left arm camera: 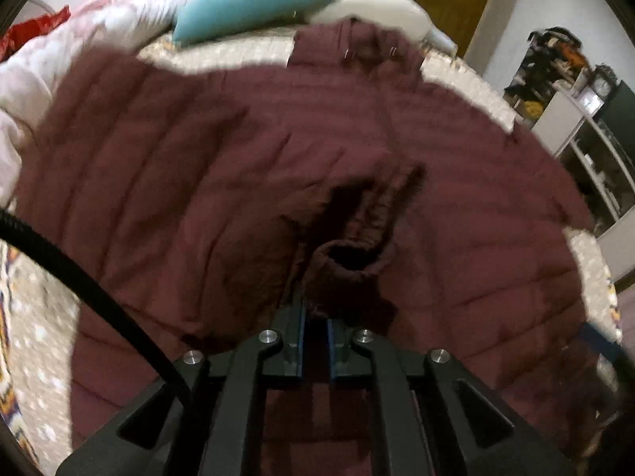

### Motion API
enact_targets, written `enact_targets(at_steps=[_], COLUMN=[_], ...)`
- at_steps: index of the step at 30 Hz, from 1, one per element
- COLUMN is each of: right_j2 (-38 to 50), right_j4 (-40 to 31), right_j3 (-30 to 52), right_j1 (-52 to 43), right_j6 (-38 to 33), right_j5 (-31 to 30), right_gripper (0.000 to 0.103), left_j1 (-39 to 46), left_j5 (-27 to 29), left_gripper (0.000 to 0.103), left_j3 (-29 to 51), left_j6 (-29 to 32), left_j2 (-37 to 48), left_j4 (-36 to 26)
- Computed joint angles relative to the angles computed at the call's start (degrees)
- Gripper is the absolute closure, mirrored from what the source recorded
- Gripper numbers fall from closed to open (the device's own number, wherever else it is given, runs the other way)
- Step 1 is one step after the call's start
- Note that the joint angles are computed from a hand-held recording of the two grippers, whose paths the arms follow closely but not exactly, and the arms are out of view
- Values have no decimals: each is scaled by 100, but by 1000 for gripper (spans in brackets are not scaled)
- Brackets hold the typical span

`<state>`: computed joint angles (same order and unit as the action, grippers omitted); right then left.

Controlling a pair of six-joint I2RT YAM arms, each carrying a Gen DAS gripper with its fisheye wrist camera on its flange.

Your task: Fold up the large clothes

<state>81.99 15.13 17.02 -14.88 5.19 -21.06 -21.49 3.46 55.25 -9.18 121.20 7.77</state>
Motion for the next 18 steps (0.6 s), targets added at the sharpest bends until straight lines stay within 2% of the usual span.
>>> enact_targets(at_steps=[3,6,7,8,9,10,15,16,18], right_j2=[297,767,1054,1302,1509,1740,2346,2429,2658], right_j4=[-47,-25,14,34,27,66,632,649,307], right_j3=[409,874,1120,1327,1516,1707,2101,2181,2530], right_j1=[205,576,788,951,1104,1243,1637,1725,2061], right_j6=[163,372,529,659,801,961,1705,1760,1667], right_j5=[5,-45,-67,-85,-99,-168,-482,-431,246], right_gripper=[6,6,6,6,6,6,6,4,4], left_j1=[47,296,381,455,566,726,1504,1687,2054], left_j5=[57,432,514,541,533,529,558,494,455], left_gripper=[91,85,75,59,50,48,48,48,48], left_j3=[-403,-986,-1139,-1369,-1644,-1981,-2515,-2552,-2449], left_j6=[109,390,480,554,642,752,1385,1474,1539], left_j2=[-361,-1051,-1320,-1609,-1883,-2194,-2784,-2780,-2643], left_j4=[194,290,239,257,366,547,618,702,731])
